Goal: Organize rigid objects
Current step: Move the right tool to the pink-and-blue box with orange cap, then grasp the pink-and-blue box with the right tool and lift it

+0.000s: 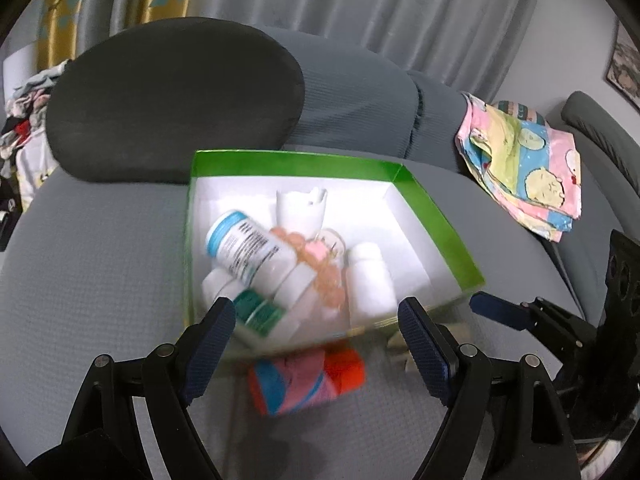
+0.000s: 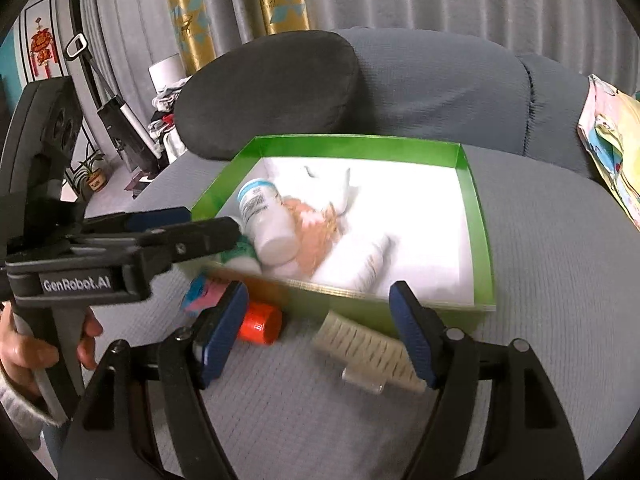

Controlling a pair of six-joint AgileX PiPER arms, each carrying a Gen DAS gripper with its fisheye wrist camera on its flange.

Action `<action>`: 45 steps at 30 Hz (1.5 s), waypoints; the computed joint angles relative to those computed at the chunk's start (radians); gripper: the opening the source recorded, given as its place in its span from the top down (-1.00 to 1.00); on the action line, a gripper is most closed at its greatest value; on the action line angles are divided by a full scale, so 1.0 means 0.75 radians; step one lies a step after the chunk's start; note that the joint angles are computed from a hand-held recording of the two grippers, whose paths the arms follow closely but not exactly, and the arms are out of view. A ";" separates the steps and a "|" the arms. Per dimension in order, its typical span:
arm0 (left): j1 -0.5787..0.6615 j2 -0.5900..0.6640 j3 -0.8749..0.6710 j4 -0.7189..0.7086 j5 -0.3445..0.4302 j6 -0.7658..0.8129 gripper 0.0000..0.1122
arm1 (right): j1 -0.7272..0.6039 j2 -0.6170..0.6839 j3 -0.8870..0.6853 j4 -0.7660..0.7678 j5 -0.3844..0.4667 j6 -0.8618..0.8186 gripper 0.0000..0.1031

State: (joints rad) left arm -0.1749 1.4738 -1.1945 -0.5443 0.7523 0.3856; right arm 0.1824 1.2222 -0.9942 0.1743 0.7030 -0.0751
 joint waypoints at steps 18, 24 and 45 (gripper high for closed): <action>0.256 -0.266 0.407 -0.113 0.057 0.208 -0.49 | 0.190 -0.113 0.180 -0.079 0.016 0.179 -0.42; 0.246 -0.222 0.427 -0.149 0.040 0.235 -0.49 | 0.254 -0.047 0.207 -0.074 -0.030 0.193 -0.42; 0.157 0.013 0.297 -0.225 -0.012 0.316 -0.49 | 0.253 0.223 0.141 0.117 -0.165 -0.053 -0.42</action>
State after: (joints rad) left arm -0.0574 1.4836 -0.9715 -0.7132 0.7433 0.6228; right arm 0.3720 1.3893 -0.8882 0.2622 0.5795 -0.1146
